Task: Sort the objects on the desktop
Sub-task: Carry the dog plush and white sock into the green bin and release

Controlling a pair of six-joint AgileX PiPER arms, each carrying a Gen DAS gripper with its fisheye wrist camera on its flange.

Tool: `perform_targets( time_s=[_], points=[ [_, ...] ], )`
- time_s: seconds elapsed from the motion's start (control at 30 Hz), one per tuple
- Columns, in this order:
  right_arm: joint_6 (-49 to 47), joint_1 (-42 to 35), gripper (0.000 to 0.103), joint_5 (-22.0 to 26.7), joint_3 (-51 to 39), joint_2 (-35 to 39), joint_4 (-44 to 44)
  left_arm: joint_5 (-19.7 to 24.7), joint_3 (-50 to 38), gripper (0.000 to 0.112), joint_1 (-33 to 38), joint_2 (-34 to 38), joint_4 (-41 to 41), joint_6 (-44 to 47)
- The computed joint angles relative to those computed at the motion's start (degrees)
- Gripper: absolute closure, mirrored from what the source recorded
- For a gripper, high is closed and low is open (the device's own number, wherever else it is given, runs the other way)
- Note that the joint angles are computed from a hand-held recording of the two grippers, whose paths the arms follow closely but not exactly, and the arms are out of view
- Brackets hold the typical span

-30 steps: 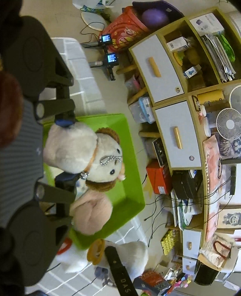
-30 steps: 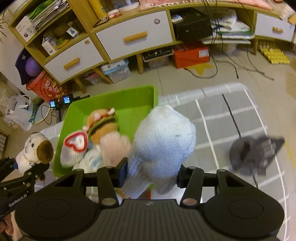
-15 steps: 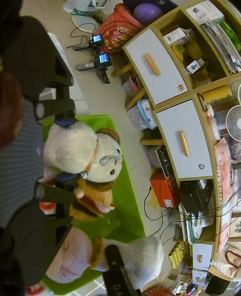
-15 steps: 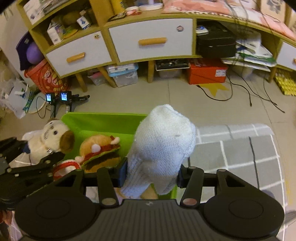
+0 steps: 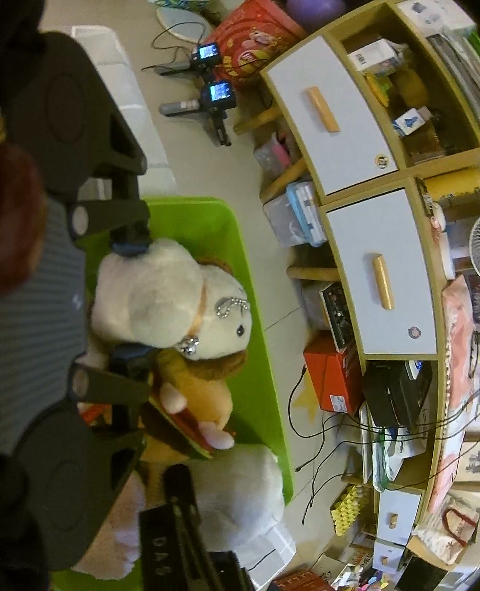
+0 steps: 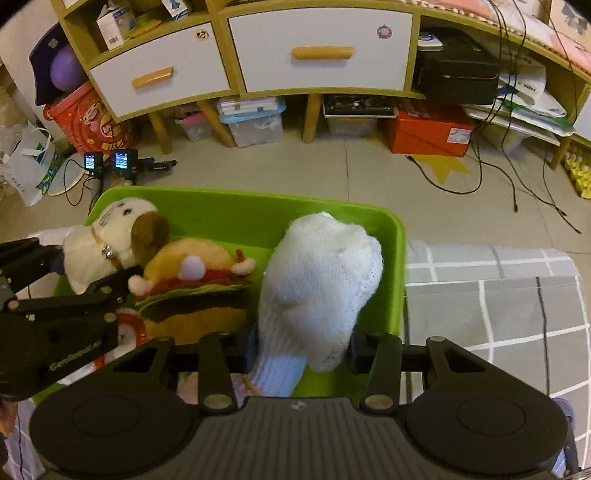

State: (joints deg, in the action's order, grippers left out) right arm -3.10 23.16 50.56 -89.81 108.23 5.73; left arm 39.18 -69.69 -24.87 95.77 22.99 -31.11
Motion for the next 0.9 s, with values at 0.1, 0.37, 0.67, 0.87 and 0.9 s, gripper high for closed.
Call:
perform_targets(
  time_s=[0.1,0.37,0.67,0.87,0.9],
  points=[
    [0.95,1.33,0.058,-0.52,0.29,0.08,-2.38,-1.16,0.5,0.072,0.66,0.83,-1.79,0.02],
    [1.68,1.37,0.057,0.39,-0.08,-0.31,-3.35,-0.54,0.87,0.068,-0.43,0.57,1.23,-3.04],
    [1.94,1.94,0.039,2.01,-0.5,-2.45,-4.28,2.14,0.69,0.048,-1.88,-1.09,2.38,-5.08],
    [1.4,0.92,0.032,4.35,0.39,-5.75,-2.69,4.75,0.8,0.025,-3.89,-3.71,2.91,-6.86],
    [1.69,0.69,0.03,4.87,0.61,-6.48,-2.69,5.58,0.78,0.022,-4.68,-4.35,3.23,-7.3]
  ],
)
